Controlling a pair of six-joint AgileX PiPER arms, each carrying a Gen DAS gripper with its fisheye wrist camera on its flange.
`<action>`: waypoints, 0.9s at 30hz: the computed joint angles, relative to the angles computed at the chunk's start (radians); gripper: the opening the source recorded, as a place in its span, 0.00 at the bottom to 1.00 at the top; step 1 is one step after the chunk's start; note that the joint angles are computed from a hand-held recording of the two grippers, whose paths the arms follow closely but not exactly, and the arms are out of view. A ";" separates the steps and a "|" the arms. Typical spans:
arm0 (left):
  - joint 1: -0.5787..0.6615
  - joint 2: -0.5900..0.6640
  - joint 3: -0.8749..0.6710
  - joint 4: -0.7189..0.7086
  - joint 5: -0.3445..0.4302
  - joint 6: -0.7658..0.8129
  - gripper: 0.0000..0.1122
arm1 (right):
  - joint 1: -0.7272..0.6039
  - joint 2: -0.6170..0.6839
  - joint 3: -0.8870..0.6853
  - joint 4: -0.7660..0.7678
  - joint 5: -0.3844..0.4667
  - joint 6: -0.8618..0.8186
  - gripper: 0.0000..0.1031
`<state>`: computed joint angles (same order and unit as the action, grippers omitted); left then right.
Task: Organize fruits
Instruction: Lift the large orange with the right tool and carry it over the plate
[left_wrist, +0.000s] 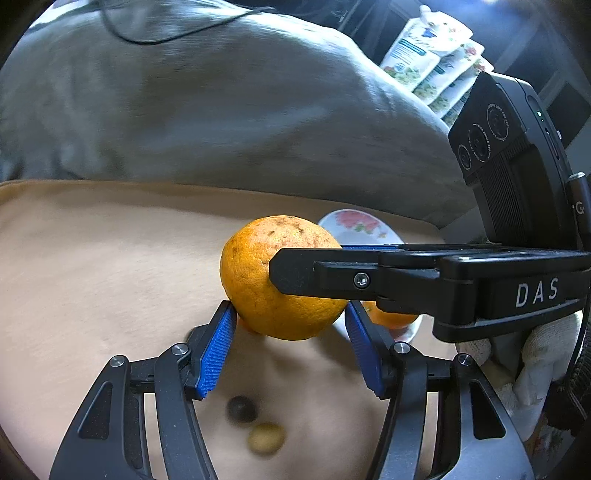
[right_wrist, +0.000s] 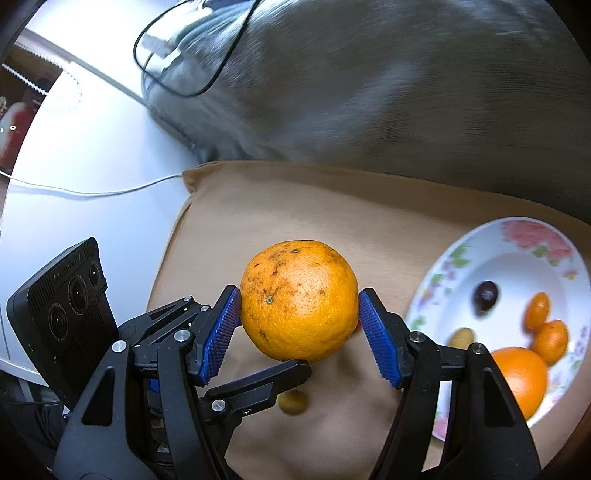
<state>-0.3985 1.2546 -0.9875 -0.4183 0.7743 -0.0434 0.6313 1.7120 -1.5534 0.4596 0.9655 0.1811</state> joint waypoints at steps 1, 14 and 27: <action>-0.018 0.008 -0.006 0.007 -0.009 -0.015 0.54 | -0.015 -0.014 0.014 0.003 0.004 -0.009 0.67; -0.142 0.114 -0.063 0.027 -0.073 -0.078 0.54 | -0.174 -0.119 0.177 0.058 -0.003 -0.128 0.67; -0.210 0.284 -0.209 0.047 -0.108 -0.123 0.54 | -0.319 -0.135 0.238 0.111 0.011 -0.252 0.67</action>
<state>-0.6081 1.5386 -1.1961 -0.3713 0.6663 -0.1660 0.3127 1.5765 -1.3159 0.5711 0.9763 -0.0709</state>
